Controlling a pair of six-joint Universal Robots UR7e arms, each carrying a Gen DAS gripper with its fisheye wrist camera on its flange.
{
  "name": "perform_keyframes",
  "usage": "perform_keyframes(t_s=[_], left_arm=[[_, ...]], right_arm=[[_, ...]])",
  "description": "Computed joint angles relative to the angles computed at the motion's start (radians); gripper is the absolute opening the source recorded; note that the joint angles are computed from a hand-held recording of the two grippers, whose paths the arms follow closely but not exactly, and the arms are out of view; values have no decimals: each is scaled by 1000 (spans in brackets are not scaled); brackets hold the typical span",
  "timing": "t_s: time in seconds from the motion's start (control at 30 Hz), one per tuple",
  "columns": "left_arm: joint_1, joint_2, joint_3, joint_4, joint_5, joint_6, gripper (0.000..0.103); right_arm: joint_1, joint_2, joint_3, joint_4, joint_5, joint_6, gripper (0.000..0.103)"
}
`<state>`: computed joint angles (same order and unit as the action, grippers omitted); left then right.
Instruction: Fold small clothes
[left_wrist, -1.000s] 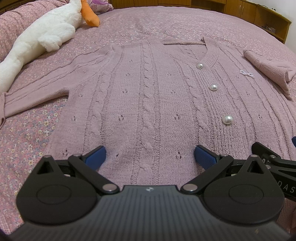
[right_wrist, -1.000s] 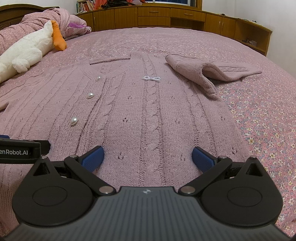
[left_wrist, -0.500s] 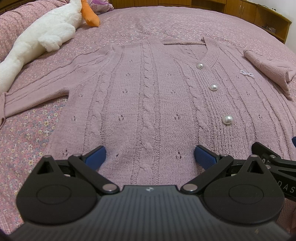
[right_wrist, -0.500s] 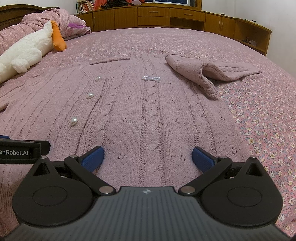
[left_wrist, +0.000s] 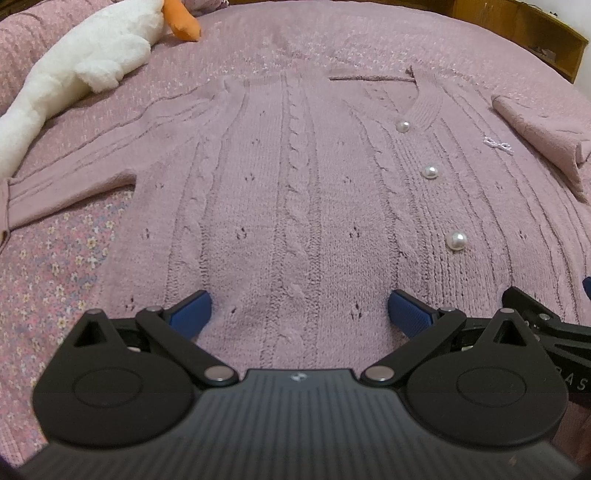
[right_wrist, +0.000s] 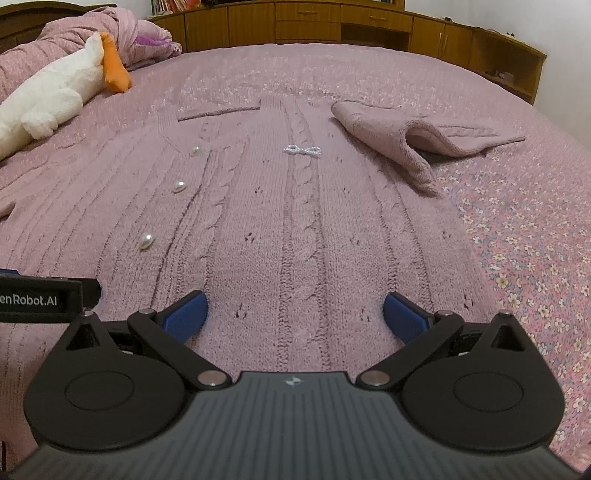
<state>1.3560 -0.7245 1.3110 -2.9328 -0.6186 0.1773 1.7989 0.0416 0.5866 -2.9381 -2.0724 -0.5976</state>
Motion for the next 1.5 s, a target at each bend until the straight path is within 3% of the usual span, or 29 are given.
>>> perform_keyframes(t_s=[0.8,0.93,1.23,1.5], left_arm=[[-6,-16,26,11,-2,-11,103],[-9,-32,35,22,-20,-44,103],[-25,-40,19,13,-50,-45,103],[-30,-23,-9,38,-46,-39,103]], right_arm=[[-19,-80,117,18,78,-23,103],[-31,-120,155,47,135,37,103],[-78,-192,149,181,329,268,103],[-102,-160,-13,249,359,302,103]])
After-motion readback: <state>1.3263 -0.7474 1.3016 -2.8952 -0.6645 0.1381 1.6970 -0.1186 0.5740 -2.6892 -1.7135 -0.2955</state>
